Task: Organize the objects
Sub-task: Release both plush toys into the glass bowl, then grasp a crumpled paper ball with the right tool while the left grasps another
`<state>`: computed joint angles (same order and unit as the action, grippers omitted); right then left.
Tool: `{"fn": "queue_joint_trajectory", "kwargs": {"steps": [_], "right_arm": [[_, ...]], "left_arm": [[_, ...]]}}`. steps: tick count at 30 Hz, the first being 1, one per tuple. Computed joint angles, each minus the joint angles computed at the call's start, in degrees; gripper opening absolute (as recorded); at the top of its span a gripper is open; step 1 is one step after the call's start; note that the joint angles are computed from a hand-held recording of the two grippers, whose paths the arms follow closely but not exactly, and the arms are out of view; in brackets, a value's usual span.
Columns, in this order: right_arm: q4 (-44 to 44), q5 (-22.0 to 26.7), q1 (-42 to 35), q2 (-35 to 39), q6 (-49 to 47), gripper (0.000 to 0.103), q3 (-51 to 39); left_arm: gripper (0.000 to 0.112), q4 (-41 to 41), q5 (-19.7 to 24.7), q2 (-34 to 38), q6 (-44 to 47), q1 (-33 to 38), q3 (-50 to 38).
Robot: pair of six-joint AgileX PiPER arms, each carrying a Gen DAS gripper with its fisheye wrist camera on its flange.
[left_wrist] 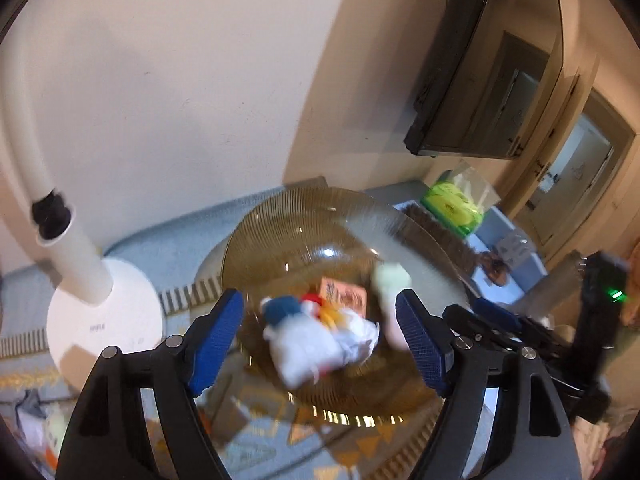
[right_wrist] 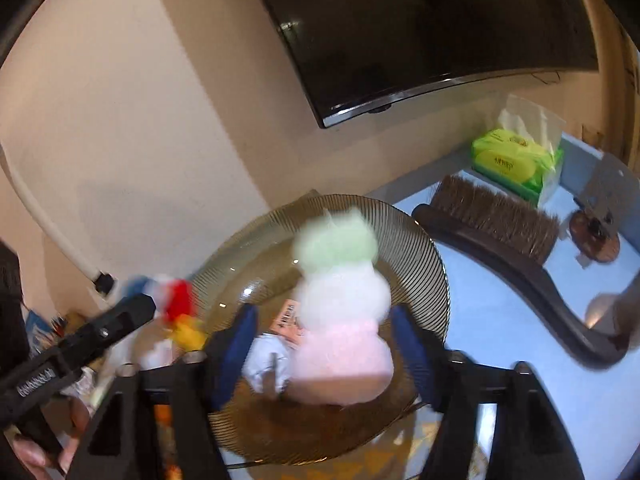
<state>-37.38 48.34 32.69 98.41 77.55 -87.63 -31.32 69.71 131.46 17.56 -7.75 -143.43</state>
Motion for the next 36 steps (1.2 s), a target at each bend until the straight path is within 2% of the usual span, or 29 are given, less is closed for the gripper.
{"fn": "queue_joint_trajectory", "kwargs": {"steps": [2,3,6,9,13,15,18,21,23,26,29,31,36], "right_arm": [[0.63,0.49,0.40,-0.50,-2.46,0.070,1.47],[-0.27,0.12,1.32,-1.97,-1.03,0.070,3.64],[-2.56,-1.89,4.57,-7.10,4.34,0.070,8.97],[-5.41,3.15,11.18,-8.50,6.37,0.070,6.23],[-7.43,9.28,21.00,-5.29,2.90,0.071,-4.01],[-8.38,10.38,24.86,-3.11,2.33,0.081,-7.52],[-11.11,10.37,29.51,0.87,4.92,0.091,-9.02],[-13.21,7.64,31.61,6.46,10.19,0.092,-6.72],[-12.97,4.26,31.21,9.93,12.71,0.092,-4.84],[-12.47,2.44,30.98,14.52,13.74,0.092,-5.30],[-12.39,7.04,32.01,17.38,10.24,0.093,-9.01],[-13.39,7.55,32.39,18.00,10.13,0.095,-9.01],[-9.89,11.44,31.86,21.62,4.64,0.095,-14.71]], "left_arm": [[0.077,-3.41,-2.91,-7.63,5.14,2.45,11.46],[0.077,-5.23,-3.11,-12.42,8.65,4.47,17.19],[0.077,-11.88,-8.14,-24.71,18.67,10.29,33.24],[0.085,-15.50,-7.37,-35.52,24.54,19.08,41.56],[0.102,-23.27,-4.18,-43.06,32.62,34.84,48.84],[0.102,-28.26,-3.59,-45.37,39.64,43.51,55.97],[0.102,-29.24,-8.01,-44.98,47.38,49.05,65.93],[0.101,-27.34,-18.11,-39.50,54.69,49.18,74.43],[0.100,-26.93,-21.56,-35.55,56.65,48.89,76.46],[0.099,-29.15,-21.63,-30.77,58.94,49.34,77.91],[0.099,-28.04,-22.82,-30.38,56.59,48.57,77.63],[0.099,-29.20,-24.24,-30.75,57.03,48.50,78.44],[0.099,-26.45,-21.87,-28.98,53.34,48.76,76.16]]}}
